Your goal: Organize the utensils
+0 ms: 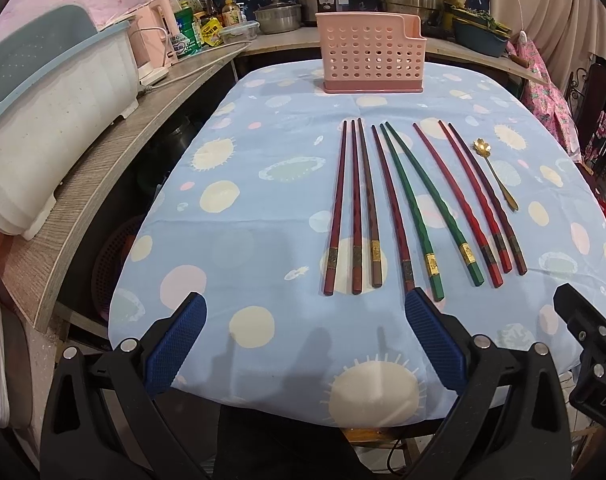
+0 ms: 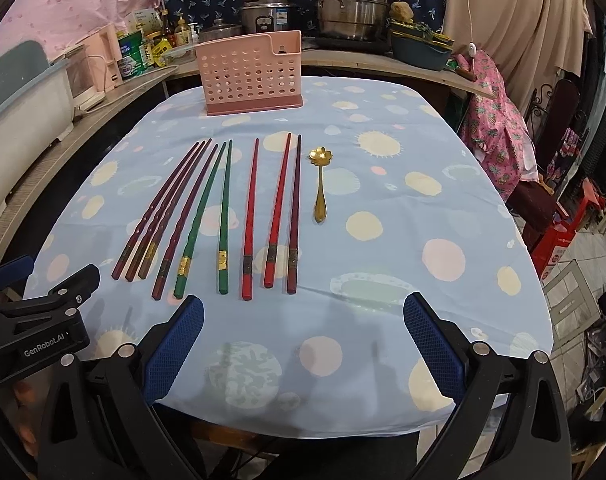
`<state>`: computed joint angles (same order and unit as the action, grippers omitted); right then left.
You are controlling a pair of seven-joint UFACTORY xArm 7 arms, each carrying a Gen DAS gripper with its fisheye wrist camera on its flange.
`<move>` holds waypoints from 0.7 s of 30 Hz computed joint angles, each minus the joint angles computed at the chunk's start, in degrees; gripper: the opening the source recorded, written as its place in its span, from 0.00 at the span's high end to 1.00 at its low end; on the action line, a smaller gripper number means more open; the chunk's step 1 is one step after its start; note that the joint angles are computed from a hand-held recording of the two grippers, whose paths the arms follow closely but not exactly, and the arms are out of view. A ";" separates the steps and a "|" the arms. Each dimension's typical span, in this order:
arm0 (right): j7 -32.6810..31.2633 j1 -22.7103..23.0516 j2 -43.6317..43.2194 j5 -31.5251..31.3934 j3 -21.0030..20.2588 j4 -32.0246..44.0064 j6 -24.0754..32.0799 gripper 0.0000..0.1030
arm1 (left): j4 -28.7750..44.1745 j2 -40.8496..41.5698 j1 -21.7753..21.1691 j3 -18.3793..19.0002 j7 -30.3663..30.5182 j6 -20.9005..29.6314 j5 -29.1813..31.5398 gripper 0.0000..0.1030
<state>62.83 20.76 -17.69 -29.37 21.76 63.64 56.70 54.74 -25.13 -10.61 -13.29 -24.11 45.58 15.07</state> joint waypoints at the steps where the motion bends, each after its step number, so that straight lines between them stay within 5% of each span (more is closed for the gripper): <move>1: -0.03 0.04 0.01 -0.04 0.03 0.01 -0.05 0.07 | -0.06 -0.09 -0.01 0.01 -0.03 -0.08 0.01 0.08; 21: 0.36 0.67 0.09 -0.65 0.49 0.50 0.08 0.07 | -0.61 -1.07 0.14 -0.11 0.11 -0.25 0.24 0.08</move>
<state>63.19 21.43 -17.60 -30.02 22.25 64.14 56.79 54.13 -26.20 -10.47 -13.41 -24.00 45.33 15.31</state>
